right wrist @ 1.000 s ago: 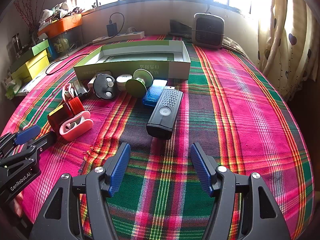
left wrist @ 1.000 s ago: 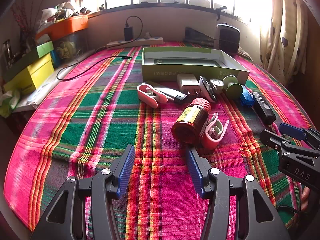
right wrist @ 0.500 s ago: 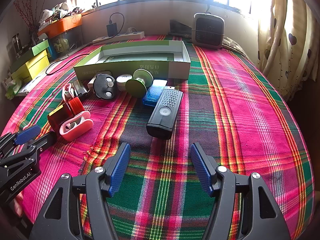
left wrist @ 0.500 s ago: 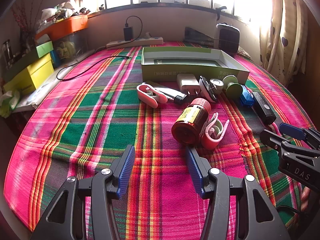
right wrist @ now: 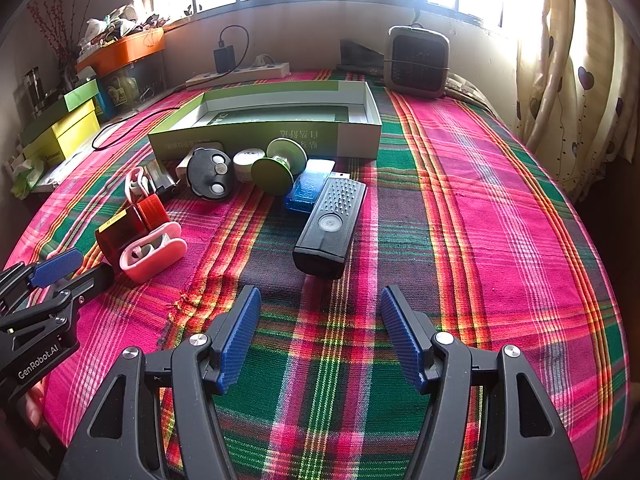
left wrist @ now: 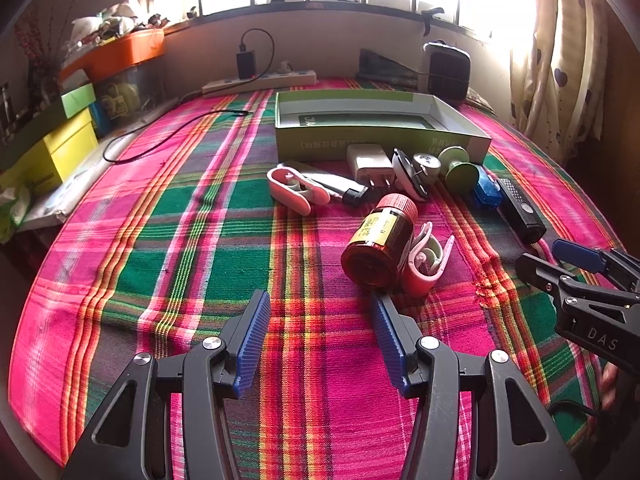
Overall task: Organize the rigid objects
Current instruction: 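Move the left tool toward the brown red-capped jar while the right tool approaches the black remote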
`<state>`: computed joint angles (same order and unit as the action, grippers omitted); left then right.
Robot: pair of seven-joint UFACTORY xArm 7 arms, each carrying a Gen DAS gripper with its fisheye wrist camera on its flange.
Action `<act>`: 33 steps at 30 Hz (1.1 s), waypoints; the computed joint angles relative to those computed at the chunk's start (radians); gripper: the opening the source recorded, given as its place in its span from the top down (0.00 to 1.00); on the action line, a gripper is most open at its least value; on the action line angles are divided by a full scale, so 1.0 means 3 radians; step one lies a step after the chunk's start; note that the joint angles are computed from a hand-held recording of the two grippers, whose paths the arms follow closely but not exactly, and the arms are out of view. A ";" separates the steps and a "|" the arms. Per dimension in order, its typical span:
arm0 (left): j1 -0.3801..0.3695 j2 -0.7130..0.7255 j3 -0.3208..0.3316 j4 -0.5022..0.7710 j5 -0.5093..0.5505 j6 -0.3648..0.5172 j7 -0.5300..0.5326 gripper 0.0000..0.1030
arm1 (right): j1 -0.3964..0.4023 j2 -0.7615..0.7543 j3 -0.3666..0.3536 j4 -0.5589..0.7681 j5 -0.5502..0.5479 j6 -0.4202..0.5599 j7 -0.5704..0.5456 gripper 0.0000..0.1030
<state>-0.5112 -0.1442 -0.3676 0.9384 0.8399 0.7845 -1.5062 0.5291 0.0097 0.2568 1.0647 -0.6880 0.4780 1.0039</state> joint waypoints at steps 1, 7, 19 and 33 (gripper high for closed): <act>0.0003 -0.0026 0.0026 -0.0028 -0.0036 -0.0065 0.0044 0.51 | -0.0007 0.0010 -0.0006 0.0002 0.0011 -0.0014 -0.0019 0.39; 0.0108 -0.0171 0.0109 -0.0208 -0.0295 -0.0563 0.0317 0.51 | 0.0005 0.0057 -0.0015 0.0085 0.0164 0.0032 -0.0161 0.39; 0.0289 -0.0024 0.0074 -0.0012 -0.0346 -0.0736 0.0664 0.51 | 0.0058 0.0289 -0.0101 0.0414 0.0463 0.0219 -0.0524 0.39; 0.0142 0.0345 0.0271 0.0377 -0.0454 -0.0562 0.1183 0.51 | 0.0096 0.0503 -0.0255 0.0707 0.0537 0.0379 -0.0648 0.39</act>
